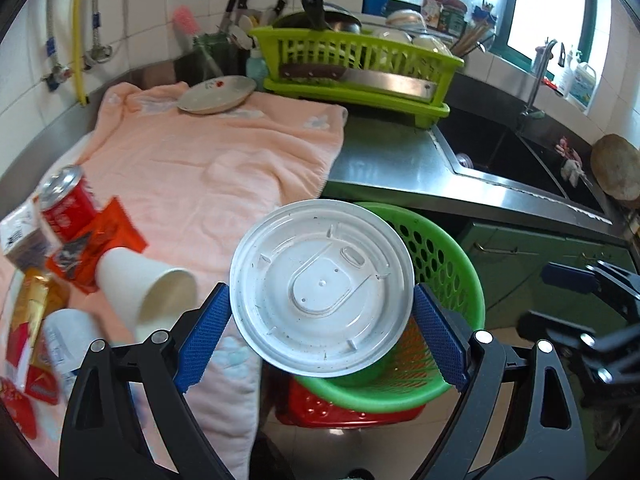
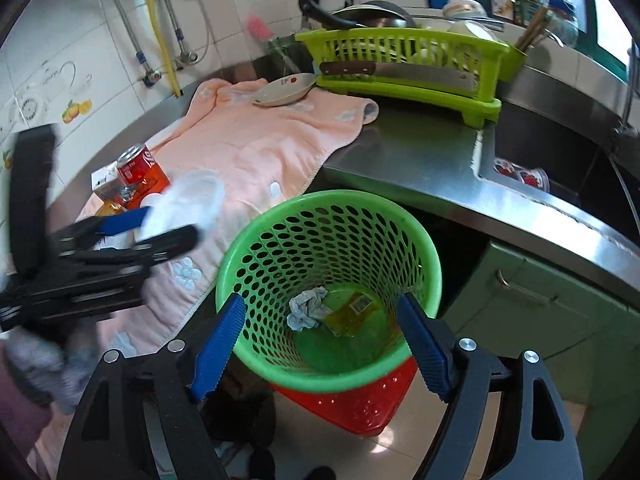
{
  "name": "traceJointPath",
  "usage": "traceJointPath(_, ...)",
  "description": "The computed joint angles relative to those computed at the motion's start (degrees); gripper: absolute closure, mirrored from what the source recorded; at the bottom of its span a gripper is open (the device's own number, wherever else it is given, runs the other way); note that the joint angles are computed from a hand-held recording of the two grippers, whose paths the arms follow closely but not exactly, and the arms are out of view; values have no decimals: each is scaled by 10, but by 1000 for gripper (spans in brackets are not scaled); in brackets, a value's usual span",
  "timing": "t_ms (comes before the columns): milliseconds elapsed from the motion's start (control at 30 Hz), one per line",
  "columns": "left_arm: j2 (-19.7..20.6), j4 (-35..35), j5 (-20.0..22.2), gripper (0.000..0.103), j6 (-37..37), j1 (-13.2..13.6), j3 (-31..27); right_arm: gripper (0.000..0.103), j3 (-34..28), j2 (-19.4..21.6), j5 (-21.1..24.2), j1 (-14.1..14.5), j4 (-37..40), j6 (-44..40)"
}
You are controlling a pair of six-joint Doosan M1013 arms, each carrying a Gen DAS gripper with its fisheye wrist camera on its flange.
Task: Collect trash
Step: 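Lower the white lid into the green basket and open the left gripper, then grasp the red snack canister with the left gripper while the right gripper grasps the milk can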
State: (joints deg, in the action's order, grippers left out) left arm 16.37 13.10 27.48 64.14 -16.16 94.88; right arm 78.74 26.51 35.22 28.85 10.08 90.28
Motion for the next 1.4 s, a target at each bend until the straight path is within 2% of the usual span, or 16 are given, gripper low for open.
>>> traceJointPath(233, 45, -51, 23, 11, 34, 0, -40, 26, 30, -15, 2, -5, -5, 17)
traceJointPath(400, 53, -60, 28, 11, 32, 2, -47, 26, 41, -19, 6, -7, -16, 32)
traceJointPath(700, 30, -83, -10, 8, 47, 12, -18, 24, 35, -15, -1, -1, -7, 29)
traceJointPath(800, 32, -109, -11, 8, 64, 17, -18, 24, 37, -16, -12, 2, -5, 31)
traceJointPath(1100, 26, -119, -15, 8, 68, 17, -11, 24, 45, -22, -16, 6, 9, 18)
traceJointPath(1233, 3, -98, -25, 8, 47, 18, 10, 22, 42, -21, -23, 10, 3, 15)
traceJointPath(1400, -36, -11, -31, 8, -40, 19, 46, 22, 33, -16, -24, 16, 21, 1)
